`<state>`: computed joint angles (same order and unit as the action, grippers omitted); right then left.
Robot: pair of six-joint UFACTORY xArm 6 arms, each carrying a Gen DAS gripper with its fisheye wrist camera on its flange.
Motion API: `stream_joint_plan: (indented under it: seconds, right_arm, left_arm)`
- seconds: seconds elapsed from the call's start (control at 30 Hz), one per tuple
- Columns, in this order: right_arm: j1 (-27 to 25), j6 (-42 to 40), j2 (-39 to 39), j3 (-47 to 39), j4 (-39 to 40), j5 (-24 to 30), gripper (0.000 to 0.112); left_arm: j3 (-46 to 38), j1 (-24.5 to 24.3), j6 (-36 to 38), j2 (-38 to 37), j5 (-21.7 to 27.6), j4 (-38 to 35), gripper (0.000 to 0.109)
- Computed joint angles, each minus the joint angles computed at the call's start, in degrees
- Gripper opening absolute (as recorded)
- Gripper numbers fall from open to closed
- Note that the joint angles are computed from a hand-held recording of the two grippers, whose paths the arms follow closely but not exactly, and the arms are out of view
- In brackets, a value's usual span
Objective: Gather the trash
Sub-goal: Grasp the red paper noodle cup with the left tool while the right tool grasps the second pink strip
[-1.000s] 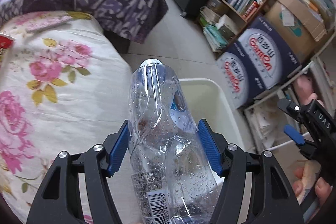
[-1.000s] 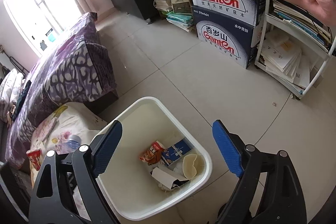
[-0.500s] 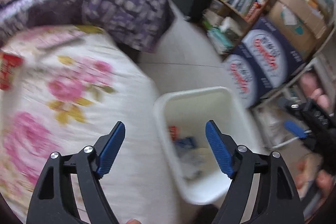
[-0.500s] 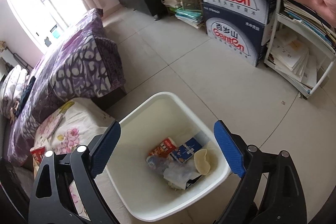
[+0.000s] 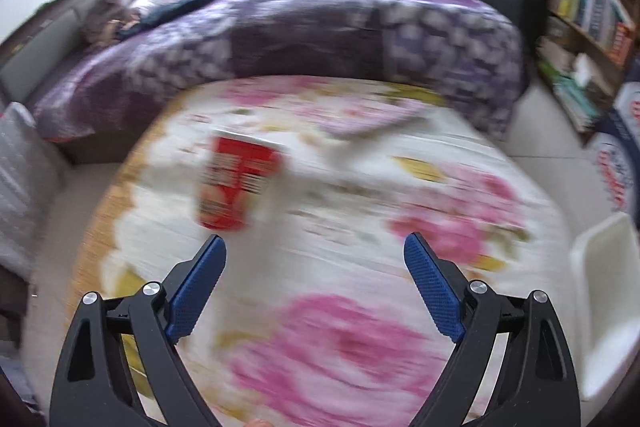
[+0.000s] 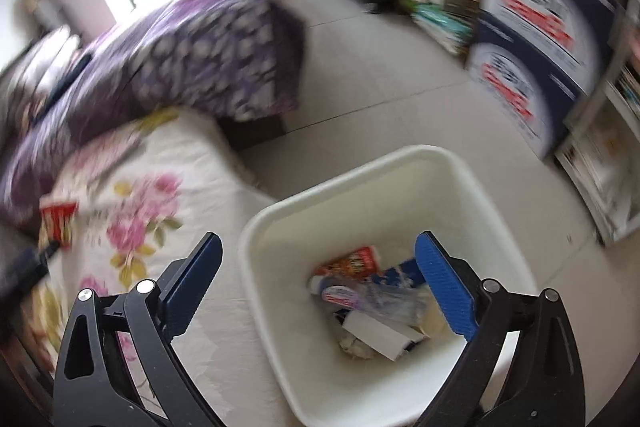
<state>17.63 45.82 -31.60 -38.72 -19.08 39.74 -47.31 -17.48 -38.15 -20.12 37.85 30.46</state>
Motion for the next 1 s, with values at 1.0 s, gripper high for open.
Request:
stream_joint_plan:
  seconds: [1.0]
  right_arm:
    - [12.25,-68.69,68.57,-70.16,24.21,0.91,0.077]
  left_arm:
    - [-8.38,13.16,55.95,18.08,-10.86,-34.94,0.089]
